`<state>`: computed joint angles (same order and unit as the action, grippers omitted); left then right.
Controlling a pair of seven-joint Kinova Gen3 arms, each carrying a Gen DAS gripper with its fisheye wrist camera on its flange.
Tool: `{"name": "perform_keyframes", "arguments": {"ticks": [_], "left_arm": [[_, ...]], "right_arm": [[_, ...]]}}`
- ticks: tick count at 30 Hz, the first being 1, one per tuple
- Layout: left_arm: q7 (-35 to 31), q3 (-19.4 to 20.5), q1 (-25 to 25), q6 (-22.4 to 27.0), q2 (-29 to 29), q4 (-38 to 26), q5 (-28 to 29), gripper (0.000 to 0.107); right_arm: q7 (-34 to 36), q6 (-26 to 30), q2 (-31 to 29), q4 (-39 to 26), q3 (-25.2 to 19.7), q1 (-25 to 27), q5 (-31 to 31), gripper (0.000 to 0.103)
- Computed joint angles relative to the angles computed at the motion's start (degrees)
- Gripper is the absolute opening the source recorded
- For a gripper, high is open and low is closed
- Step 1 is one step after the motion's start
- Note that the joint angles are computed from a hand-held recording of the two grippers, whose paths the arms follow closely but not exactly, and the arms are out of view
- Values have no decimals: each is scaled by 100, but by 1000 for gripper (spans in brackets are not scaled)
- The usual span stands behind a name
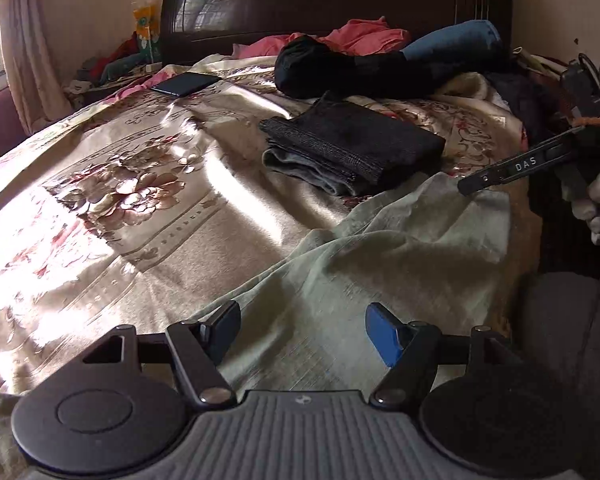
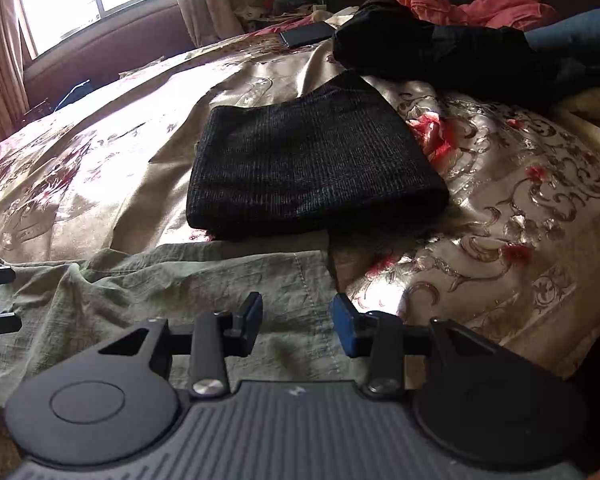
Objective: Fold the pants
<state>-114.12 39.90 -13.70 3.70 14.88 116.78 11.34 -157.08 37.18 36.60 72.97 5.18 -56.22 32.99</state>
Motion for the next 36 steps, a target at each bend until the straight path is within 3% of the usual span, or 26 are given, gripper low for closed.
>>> {"name": "perform_keyframes", "arguments": {"ticks": [3,8,11,14,17,19,22,24,25,28,32,34,36], "left_arm": [[-364,-17,206,360,315,-451,138,82],[-785,-1148,1302,994,572,-1078,482,82],[-1051,-1500,1573,1405,702,-1351,771,82],[-1104,-1727,1787,1609,757,-1453,702,82],[-1325,-1979,1983,1702,741,-1488,865,82],[-1338,-2126,2106,1747,740,-1532,937,82],[-1360,-2239,2217,1731,748,-1555,950,82],[-1443,-2492,2427,1754,755,-1607,1084,82],[-1420,-2540,2467,1743,752,-1620,1104,82],[-1553,-2478,2390,1479,651,-1476,1306,82],[-1437,-2115,2083,836,490,-1143,1354,81],[-1100,-2349,2315,651,474,-1090,1192,81],[-703,-2879,2843,463,555,-1054,737,81]], "right_arm": [[594,-421,50,1,-565,696,-461,52],[1305,-1176,33,216,-1577,1797,-1112,53],[1392,-1511,-95,478,-1898,2119,-1175,51],[1924,-2098,-189,828,-2528,2785,-1768,45],[2557,-1961,-77,688,-2764,3018,-2189,46],[3018,-1719,110,474,-3202,3343,-2415,46],[3578,-2048,367,440,-3573,3709,-3062,45],[3545,-2356,392,492,-3306,3602,-3519,32],[3433,-2524,365,554,-3112,3498,-3752,6],[3383,-3150,65,916,-2419,2983,-4146,4],[2768,-3930,-436,1426,-1402,2165,-3855,4],[2549,-3871,-410,1373,-871,1780,-3724,4],[2152,-3469,-194,1148,-340,1401,-3452,4]]}}
